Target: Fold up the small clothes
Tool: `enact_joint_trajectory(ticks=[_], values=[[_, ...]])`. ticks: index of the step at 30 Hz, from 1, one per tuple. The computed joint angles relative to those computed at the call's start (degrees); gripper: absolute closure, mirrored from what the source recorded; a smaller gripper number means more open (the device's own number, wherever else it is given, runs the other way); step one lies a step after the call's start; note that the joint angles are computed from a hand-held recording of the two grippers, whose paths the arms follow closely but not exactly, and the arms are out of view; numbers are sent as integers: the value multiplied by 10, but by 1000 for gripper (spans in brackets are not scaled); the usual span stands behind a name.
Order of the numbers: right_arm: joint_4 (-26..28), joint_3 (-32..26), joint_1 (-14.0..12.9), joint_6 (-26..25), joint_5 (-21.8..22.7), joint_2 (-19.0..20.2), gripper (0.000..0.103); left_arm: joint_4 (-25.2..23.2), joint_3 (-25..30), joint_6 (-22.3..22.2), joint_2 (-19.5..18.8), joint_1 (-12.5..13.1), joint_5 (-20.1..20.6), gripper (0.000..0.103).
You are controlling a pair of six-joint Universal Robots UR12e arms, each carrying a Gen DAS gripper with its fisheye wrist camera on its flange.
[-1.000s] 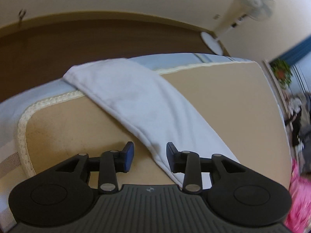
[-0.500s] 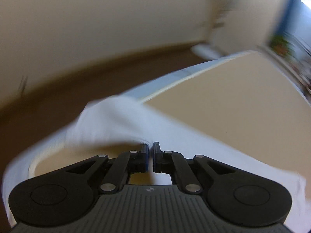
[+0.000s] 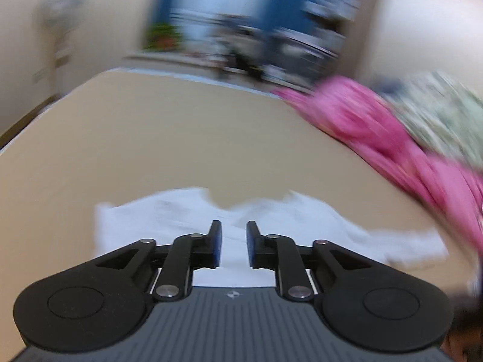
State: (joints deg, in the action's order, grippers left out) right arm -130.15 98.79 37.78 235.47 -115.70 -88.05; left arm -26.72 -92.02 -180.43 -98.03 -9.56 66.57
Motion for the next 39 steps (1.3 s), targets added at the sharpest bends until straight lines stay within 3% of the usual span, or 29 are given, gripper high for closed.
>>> enact_joint_trajectory(ticks=[4, 7, 9, 12, 16, 22, 26, 29, 31, 34, 39], values=[[-41, 2, 7, 24, -26, 3, 80, -52, 27, -105, -16, 9, 131, 82], [-87, -7, 16, -8, -52, 19, 81, -112, 45, -156, -23, 17, 174, 82], [-119, -21, 23, -69, -69, 39, 80, -139, 53, -172, -26, 18, 191, 82], [-175, -48, 35, -190, -73, 76, 79, -168, 60, -180, -25, 22, 196, 82], [-218, -89, 46, -357, -45, 126, 71, -189, 73, -179, -28, 25, 199, 78], [-180, -153, 57, -492, -18, 190, 59, -197, 78, -174, -36, 32, 193, 78], [-163, -178, 68, -550, -75, 221, 62, -200, 82, -151, -44, 27, 185, 78], [-156, -178, 63, -530, -80, 217, 95, -191, 80, -126, -45, 24, 182, 78], [-172, -165, 54, -491, -68, 204, 96, -188, 77, -118, -46, 23, 170, 78], [-236, -137, 39, -394, -67, 177, 97, -186, 75, -93, -47, 20, 151, 78], [-388, -58, 3, -168, -145, 112, 98, -164, 62, -61, -45, 21, 85, 78]])
